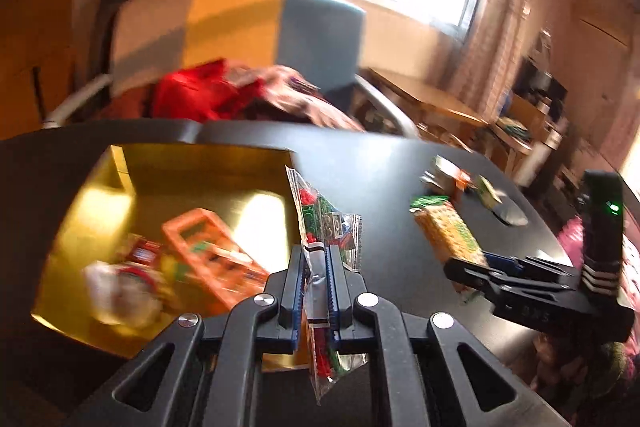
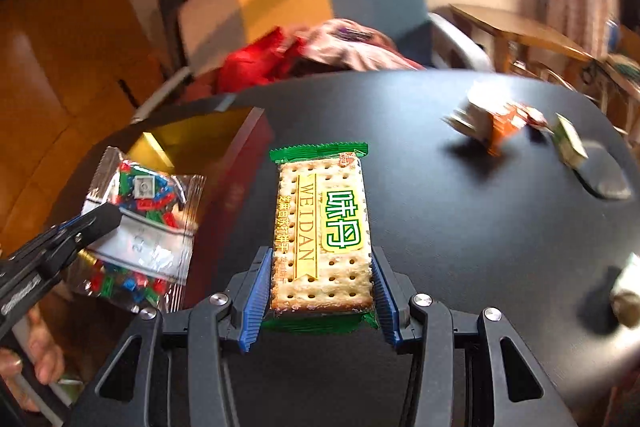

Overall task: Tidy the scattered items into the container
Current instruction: 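Carry the bag and cracker pack over the gold tray and open both tools, then move both open tools back toward the remaining items on the table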

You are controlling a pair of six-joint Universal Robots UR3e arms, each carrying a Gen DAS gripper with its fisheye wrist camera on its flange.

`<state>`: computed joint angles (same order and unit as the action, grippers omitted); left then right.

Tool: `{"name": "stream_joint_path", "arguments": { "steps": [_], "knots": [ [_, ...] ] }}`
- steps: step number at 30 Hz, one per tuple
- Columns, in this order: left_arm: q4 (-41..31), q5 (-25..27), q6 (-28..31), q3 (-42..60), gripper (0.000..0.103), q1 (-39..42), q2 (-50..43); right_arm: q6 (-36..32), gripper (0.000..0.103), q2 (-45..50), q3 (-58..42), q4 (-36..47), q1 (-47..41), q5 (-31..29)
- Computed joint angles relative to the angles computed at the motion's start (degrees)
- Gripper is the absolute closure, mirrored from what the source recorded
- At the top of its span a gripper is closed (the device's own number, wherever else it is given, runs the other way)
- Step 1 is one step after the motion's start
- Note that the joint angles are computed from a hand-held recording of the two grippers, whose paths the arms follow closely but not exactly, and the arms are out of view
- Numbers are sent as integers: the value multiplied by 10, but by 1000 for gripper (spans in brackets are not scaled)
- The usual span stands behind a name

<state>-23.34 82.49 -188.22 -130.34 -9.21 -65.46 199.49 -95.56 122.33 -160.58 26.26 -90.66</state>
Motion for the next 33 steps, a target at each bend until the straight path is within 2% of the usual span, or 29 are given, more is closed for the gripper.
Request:
{"name": "stream_joint_path", "arguments": {
  "steps": [4,8,12,17,22,26,27,33],
  "knots": [
    [-47,-31,43,-15,94,106,60,-7,55,92,-112,-5,36,37],
    [-71,-54,83,-25,94,193,76,-21,55,197,-247,18,79,43],
    [-69,-64,107,-38,94,247,67,-29,55,295,-377,72,101,52],
    [-54,-71,112,-49,93,273,38,-29,55,392,-513,147,111,66],
    [-37,-65,111,-58,89,268,15,-31,55,443,-583,192,115,62],
    [-44,-65,112,-67,81,272,37,-26,54,464,-614,219,108,74],
    [-50,-67,112,-69,76,277,49,-23,54,463,-610,218,106,76],
    [-110,-94,119,-75,75,317,123,-12,52,428,-559,186,100,73]
  ]
}}
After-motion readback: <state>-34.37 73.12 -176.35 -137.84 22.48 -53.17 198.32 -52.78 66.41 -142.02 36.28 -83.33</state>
